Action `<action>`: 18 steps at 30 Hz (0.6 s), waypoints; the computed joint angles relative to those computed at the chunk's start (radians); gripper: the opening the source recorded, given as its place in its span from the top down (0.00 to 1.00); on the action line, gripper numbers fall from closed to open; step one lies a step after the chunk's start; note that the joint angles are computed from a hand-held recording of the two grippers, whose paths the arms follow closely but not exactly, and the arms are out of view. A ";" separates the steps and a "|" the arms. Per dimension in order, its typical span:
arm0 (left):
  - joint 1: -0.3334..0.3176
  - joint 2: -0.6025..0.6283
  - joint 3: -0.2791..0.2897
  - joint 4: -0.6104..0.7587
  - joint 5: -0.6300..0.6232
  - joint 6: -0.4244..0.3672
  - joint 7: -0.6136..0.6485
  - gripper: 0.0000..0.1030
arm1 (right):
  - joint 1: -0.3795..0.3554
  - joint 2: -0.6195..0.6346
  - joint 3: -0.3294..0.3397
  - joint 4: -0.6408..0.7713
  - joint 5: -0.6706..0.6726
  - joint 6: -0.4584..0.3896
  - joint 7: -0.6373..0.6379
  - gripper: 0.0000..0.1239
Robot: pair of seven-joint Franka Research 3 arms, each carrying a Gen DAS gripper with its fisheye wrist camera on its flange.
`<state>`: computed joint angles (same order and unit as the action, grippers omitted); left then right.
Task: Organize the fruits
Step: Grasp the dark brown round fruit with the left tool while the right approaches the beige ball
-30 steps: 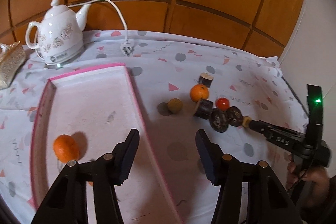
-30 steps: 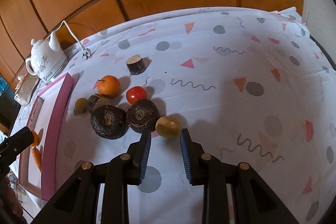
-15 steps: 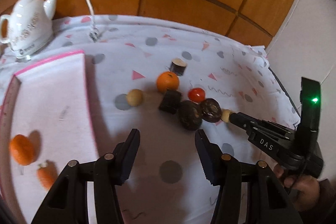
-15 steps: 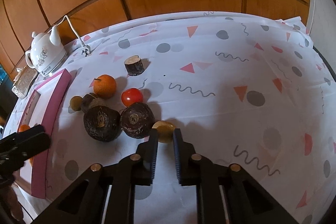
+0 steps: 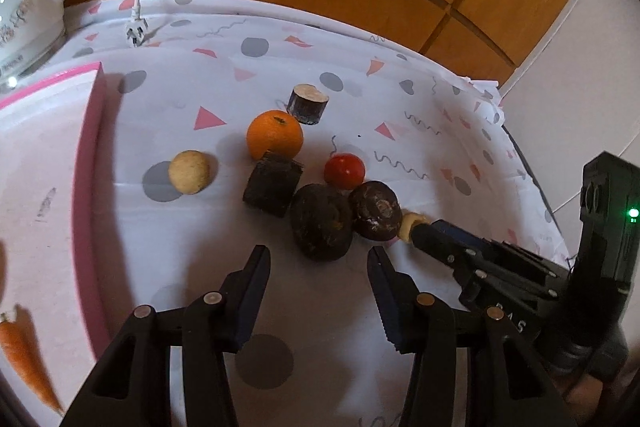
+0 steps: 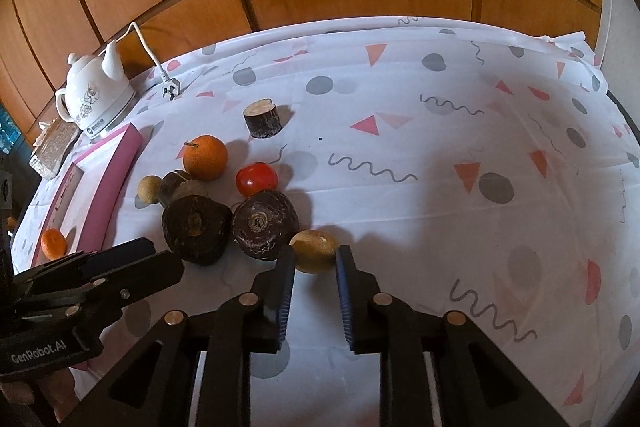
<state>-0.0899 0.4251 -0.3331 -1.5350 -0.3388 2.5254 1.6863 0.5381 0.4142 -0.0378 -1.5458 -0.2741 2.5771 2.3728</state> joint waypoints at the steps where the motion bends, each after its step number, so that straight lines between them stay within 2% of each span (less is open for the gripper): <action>1: 0.004 0.007 -0.004 0.007 -0.012 -0.003 -0.003 0.50 | -0.002 0.002 0.002 0.003 0.003 -0.001 -0.003 0.79; 14: 0.018 0.087 -0.038 0.084 -0.079 0.001 -0.009 0.57 | -0.005 0.019 0.001 0.021 0.020 -0.001 -0.047 0.77; 18: 0.028 0.097 -0.047 0.097 -0.091 -0.018 -0.005 0.70 | -0.002 0.022 -0.003 0.025 0.019 -0.003 -0.048 0.77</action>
